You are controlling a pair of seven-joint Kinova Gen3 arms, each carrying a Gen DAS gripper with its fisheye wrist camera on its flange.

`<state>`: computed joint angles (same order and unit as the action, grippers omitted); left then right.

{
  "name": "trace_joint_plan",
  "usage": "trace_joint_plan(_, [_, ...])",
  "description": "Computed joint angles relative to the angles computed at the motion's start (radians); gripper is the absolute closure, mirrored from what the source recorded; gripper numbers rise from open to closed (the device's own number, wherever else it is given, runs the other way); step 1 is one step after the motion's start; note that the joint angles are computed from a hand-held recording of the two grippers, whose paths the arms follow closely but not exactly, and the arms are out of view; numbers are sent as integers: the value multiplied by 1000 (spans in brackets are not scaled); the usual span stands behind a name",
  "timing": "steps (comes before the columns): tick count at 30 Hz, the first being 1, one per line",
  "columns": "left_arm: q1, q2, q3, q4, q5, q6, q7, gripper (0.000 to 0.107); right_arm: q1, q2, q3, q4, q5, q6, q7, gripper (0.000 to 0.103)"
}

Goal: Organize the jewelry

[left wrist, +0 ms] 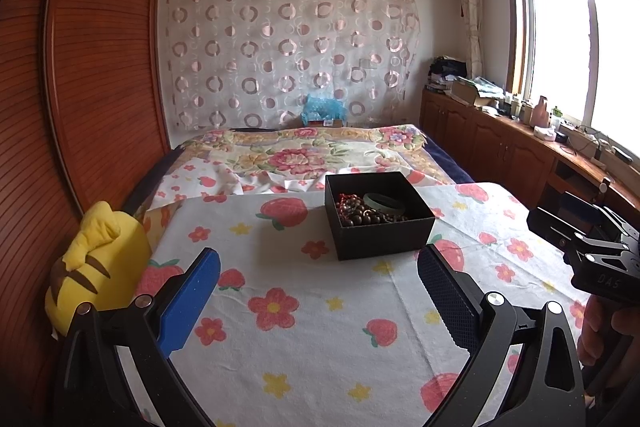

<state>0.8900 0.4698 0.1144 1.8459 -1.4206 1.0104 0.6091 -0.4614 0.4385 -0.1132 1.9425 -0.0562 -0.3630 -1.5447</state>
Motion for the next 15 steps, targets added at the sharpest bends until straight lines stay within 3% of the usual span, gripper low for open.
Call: trace_joint_plan(15, [1,4,1,0,-1,0,-1,12,3,0,-3,-1,3,1,-1,3])
